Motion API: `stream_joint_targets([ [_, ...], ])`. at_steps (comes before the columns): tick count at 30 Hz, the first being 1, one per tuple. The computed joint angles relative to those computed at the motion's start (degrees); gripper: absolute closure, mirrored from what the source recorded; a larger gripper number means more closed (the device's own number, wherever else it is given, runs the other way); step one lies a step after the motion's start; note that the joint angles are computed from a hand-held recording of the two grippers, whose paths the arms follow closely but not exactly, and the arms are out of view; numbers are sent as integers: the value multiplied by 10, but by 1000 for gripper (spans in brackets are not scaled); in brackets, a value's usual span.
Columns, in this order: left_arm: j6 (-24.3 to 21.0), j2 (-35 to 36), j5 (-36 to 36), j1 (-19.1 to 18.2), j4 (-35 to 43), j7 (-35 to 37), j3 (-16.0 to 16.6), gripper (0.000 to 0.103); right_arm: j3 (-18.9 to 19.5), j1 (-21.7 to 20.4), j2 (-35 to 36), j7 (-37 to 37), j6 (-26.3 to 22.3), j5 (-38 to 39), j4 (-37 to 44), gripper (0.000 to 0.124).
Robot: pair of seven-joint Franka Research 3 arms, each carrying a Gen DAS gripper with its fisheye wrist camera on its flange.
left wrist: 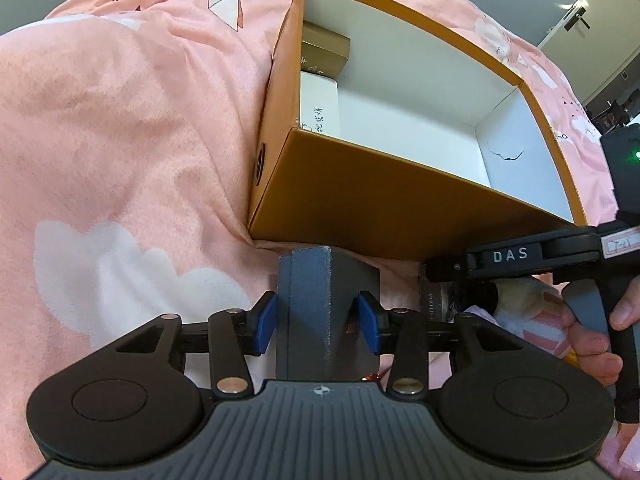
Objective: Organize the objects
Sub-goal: 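Hold the grey box with the left tool while the right tool grasps the card deck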
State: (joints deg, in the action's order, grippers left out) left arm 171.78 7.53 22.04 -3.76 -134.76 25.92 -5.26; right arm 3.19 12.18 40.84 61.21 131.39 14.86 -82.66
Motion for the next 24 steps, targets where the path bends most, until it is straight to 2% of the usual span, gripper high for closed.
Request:
stream_joint_targets([
  [4, -7, -1, -16, 3, -1, 6, -4, 53, -6, 8, 16, 8, -6, -12, 12, 61],
  [8, -24, -3, -47, 10, -2, 26, -14, 48, -6, 13, 5, 5, 32, -21, -18, 64],
  [13, -29, -7, -68, 11, -7, 36, -17, 45, 10, -2, -36, -38, 71, -3, -76, 64],
  [17, -25, -8, -100, 16, -12, 56, -25, 43, 41, -33, -89, -123, 118, 52, -148, 65],
  [21, -21, -10, -135, 20, -19, 83, -31, 41, 86, -76, -156, -279, 181, 158, -233, 66],
  [24, -23, -13, -132, 15, -21, 83, -27, 41, 97, -90, -194, -355, 186, 226, -261, 66],
])
